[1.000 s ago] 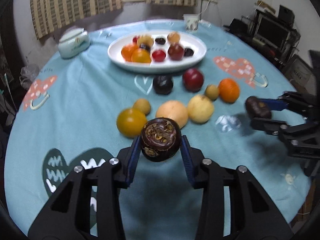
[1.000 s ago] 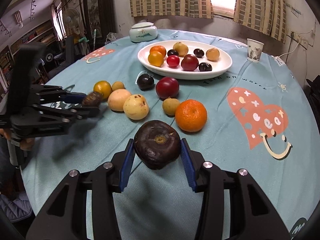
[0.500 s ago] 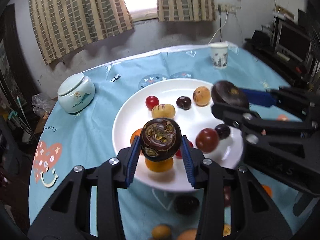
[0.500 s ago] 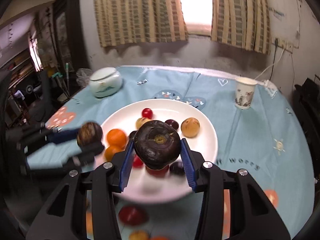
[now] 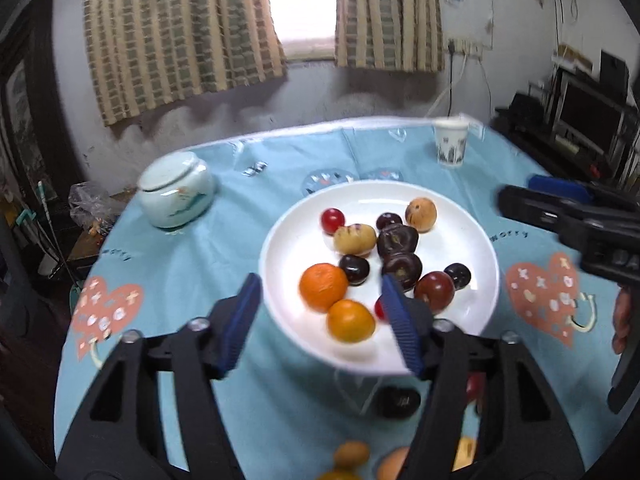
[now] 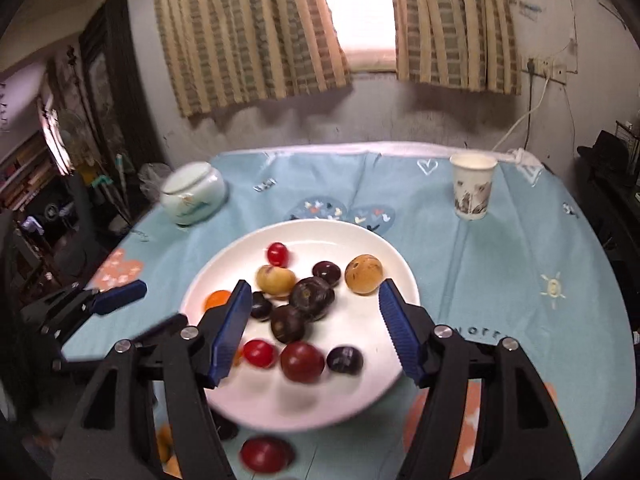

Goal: Organize fruits

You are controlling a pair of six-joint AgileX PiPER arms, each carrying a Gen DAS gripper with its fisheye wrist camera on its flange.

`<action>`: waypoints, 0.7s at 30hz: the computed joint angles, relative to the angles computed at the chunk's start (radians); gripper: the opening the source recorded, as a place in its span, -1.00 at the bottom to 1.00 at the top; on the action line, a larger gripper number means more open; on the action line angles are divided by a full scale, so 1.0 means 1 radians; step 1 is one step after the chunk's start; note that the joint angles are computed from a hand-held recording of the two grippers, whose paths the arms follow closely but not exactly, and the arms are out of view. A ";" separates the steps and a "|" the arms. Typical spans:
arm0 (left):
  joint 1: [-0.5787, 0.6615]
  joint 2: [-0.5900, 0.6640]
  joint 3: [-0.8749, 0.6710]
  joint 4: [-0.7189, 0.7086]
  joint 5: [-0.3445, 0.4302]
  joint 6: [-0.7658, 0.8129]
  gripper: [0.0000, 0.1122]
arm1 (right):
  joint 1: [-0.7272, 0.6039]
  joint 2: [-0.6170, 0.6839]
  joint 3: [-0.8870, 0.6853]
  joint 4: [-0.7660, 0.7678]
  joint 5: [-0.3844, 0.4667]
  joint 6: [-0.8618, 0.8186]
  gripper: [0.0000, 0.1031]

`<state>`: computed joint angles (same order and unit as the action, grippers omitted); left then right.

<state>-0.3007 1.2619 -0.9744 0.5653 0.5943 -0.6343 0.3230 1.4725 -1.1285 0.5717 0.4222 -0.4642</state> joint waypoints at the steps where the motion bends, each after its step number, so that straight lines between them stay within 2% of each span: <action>1: -0.006 -0.086 0.058 0.026 0.013 -0.030 0.36 | -0.014 -0.056 0.059 0.062 -0.002 -0.072 0.39; 4: -0.004 -0.290 0.212 0.023 0.024 -0.043 0.45 | -0.089 -0.234 0.267 0.240 0.039 -0.306 0.39; 5: 0.018 -0.332 0.241 -0.022 0.020 -0.006 0.47 | -0.113 -0.273 0.322 0.274 0.055 -0.352 0.39; 7: 0.108 -0.400 0.310 -0.206 -0.020 0.145 0.47 | -0.160 -0.331 0.446 0.408 0.061 -0.508 0.39; 9: 0.199 -0.434 0.385 -0.406 -0.113 0.311 0.48 | -0.198 -0.372 0.553 0.608 0.056 -0.701 0.39; 10: 0.241 -0.437 0.418 -0.506 -0.153 0.386 0.48 | -0.235 -0.378 0.586 0.696 0.087 -0.778 0.39; 12: 0.304 -0.408 0.429 -0.629 -0.159 0.511 0.48 | -0.302 -0.348 0.600 0.752 0.186 -0.828 0.39; 13: 0.311 -0.401 0.433 -0.631 -0.171 0.528 0.48 | -0.327 -0.348 0.603 0.792 0.222 -0.877 0.39; 14: 0.310 -0.404 0.444 -0.592 -0.195 0.506 0.48 | -0.342 -0.364 0.618 0.844 0.219 -0.933 0.39; 16: 0.288 -0.409 0.453 -0.489 -0.195 0.405 0.48 | -0.324 -0.382 0.635 0.876 0.165 -0.952 0.39; 18: 0.281 -0.418 0.461 -0.488 -0.194 0.412 0.50 | -0.322 -0.344 0.617 0.840 0.159 -0.894 0.39; 21: 0.237 -0.408 0.465 -0.399 -0.187 0.332 0.50 | -0.295 -0.312 0.601 0.778 0.119 -0.820 0.39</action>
